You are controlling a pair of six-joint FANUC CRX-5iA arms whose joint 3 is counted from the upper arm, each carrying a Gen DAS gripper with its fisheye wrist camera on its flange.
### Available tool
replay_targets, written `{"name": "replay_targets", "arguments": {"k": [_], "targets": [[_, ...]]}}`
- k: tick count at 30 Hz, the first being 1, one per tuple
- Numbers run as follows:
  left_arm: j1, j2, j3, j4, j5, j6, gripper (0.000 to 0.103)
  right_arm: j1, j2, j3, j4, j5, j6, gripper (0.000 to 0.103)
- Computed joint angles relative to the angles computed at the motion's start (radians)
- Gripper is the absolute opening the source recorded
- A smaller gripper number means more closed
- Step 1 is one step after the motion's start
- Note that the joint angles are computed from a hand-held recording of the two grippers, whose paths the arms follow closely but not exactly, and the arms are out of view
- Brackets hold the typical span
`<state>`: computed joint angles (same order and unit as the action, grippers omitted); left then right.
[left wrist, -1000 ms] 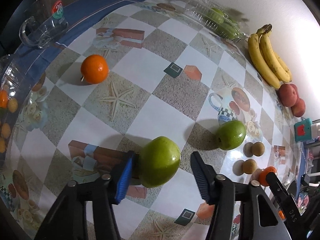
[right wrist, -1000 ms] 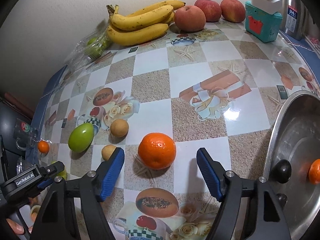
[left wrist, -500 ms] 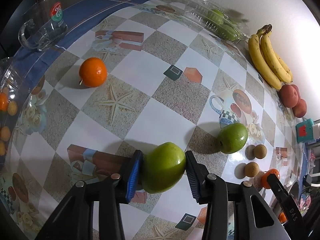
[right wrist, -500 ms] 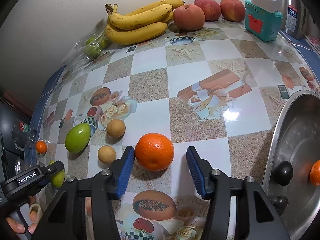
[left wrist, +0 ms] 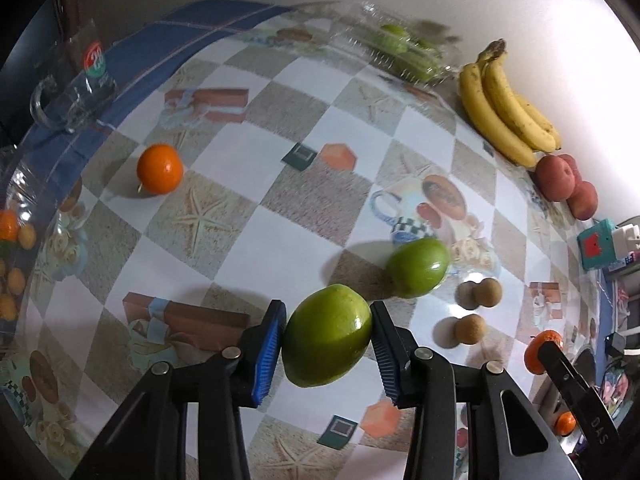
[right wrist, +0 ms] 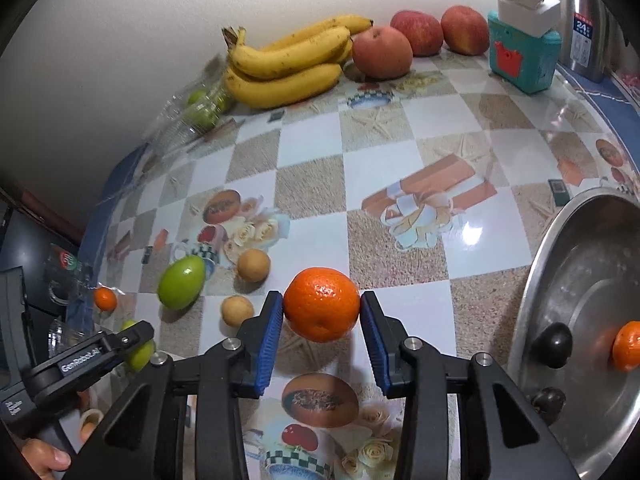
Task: Organize fruits
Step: 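Carry the held mango and orange over the steel bowl with both tools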
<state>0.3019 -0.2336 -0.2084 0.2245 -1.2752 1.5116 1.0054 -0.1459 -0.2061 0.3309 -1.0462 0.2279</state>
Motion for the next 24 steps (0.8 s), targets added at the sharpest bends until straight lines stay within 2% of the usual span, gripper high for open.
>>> {"name": "replay_targets", "arguments": {"k": [15, 19, 24], "targets": [[-0.071, -0.055, 0.014, 0.058, 0.012, -0.002, 0.045, 0.041, -0.089, -0.005, 0.035, -0.087, -0.072, 0.041], [-0.114, -0.053, 0.051, 0.044, 0.004, 0.032, 0.045, 0.052, -0.119, -0.018, 0.067, -0.102, -0.112, 0.041], [-0.158, -0.039, 0.077, 0.081, -0.004, 0.052, 0.045, 0.057, -0.139, -0.023, 0.090, -0.128, -0.144, 0.041]]}}
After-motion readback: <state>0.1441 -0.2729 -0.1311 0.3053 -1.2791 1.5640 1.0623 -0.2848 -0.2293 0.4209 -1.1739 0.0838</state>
